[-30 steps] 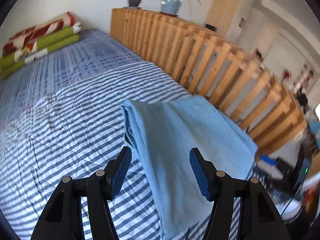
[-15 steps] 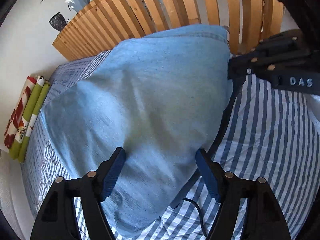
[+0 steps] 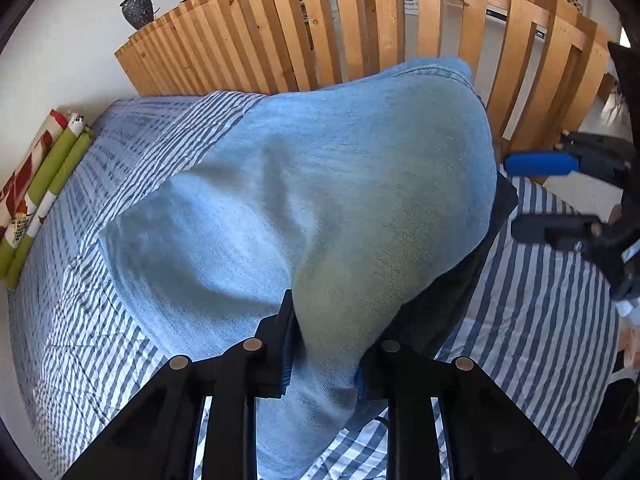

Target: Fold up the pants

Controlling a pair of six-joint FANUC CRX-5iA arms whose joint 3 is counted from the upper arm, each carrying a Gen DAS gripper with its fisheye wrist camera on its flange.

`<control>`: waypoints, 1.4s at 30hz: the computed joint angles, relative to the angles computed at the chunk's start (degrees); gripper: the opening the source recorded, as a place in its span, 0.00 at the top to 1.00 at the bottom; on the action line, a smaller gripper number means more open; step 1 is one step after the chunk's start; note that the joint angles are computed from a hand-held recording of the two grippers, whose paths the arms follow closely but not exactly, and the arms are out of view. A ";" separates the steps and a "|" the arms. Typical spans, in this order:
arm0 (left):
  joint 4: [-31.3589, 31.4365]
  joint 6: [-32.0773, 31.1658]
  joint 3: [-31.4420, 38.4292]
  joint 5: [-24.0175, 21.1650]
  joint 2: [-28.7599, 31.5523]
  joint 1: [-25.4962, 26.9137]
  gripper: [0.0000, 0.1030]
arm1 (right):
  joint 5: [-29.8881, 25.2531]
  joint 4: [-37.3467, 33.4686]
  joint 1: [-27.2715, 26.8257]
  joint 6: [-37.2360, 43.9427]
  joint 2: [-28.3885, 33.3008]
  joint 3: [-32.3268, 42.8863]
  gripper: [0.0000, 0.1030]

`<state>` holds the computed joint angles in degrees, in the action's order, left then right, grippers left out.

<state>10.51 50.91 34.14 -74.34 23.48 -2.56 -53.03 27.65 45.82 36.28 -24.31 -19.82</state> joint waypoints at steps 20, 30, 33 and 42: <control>10.23 -1.34 2.98 -6.58 0.68 -0.60 0.83 | -9.88 19.32 2.79 -13.05 2.84 -4.91 0.72; 9.06 1.39 13.79 -12.03 1.61 0.65 0.84 | -2.49 3.16 0.03 -5.92 3.44 1.40 0.87; 9.47 0.06 10.62 -11.83 -0.36 0.90 0.84 | -0.36 -0.06 -5.08 -8.28 6.32 4.22 0.86; 8.93 -5.14 -1.86 -10.39 -2.32 -0.65 0.61 | 8.80 2.00 -13.49 -25.77 -0.13 -2.62 0.75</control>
